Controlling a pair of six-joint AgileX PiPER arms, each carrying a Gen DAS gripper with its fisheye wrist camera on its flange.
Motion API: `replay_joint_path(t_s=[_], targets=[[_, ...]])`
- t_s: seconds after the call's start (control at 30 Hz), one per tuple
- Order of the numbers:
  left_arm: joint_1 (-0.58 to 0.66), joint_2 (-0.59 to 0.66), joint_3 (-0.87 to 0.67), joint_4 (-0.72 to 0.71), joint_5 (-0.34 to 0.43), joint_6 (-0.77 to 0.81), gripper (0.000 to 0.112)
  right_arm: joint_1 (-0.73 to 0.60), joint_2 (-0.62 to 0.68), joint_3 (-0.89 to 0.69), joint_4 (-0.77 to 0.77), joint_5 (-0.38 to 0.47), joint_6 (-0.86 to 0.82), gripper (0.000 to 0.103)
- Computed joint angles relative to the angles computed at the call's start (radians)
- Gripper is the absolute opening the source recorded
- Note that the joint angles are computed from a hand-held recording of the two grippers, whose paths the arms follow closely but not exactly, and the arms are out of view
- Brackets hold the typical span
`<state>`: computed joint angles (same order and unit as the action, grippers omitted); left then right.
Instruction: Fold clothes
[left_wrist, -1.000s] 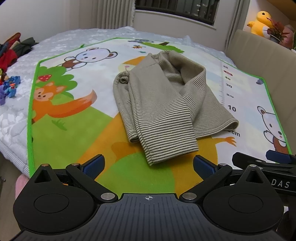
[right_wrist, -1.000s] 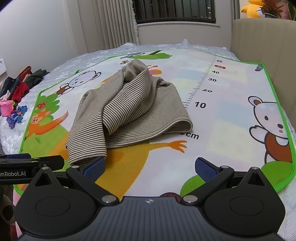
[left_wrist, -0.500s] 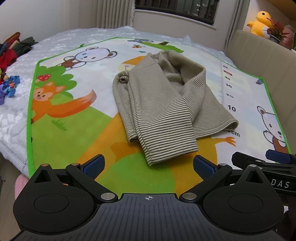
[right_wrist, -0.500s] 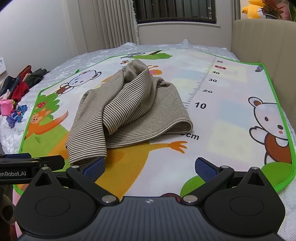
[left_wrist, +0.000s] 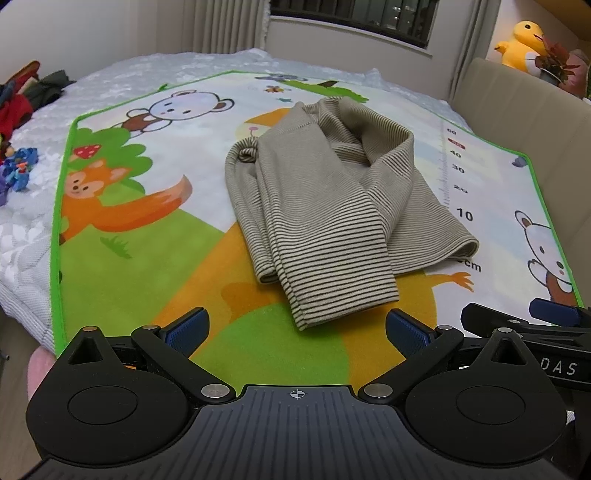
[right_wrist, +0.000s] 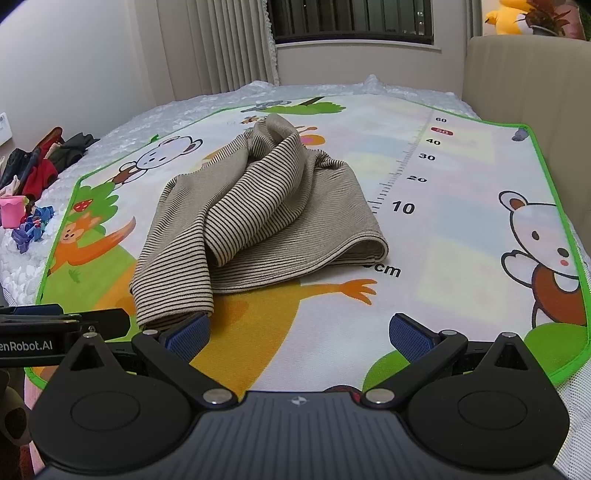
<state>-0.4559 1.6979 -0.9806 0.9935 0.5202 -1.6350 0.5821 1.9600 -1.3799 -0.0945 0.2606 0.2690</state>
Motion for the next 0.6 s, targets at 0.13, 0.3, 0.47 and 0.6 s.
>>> replay_joint_path(t_s=[0.13, 0.3, 0.47, 0.6], targets=[[0.008, 0.003, 0.000, -0.003, -0.007, 0.004, 0.103, 0.000, 0.008, -0.009, 0.008, 0.007, -0.007, 0.103], [0.019, 0.011, -0.001, -0.007, -0.022, 0.007, 0.103, 0.001, 0.015, -0.014, -0.002, 0.011, 0.004, 0.103], [0.032, 0.018, 0.003, -0.010, -0.042, 0.012, 0.103, -0.003, 0.031, -0.031, 0.009, 0.021, 0.001, 0.103], [0.055, 0.025, 0.012, -0.020, -0.080, 0.014, 0.103, -0.011, 0.054, -0.054, 0.051, 0.033, -0.036, 0.103]])
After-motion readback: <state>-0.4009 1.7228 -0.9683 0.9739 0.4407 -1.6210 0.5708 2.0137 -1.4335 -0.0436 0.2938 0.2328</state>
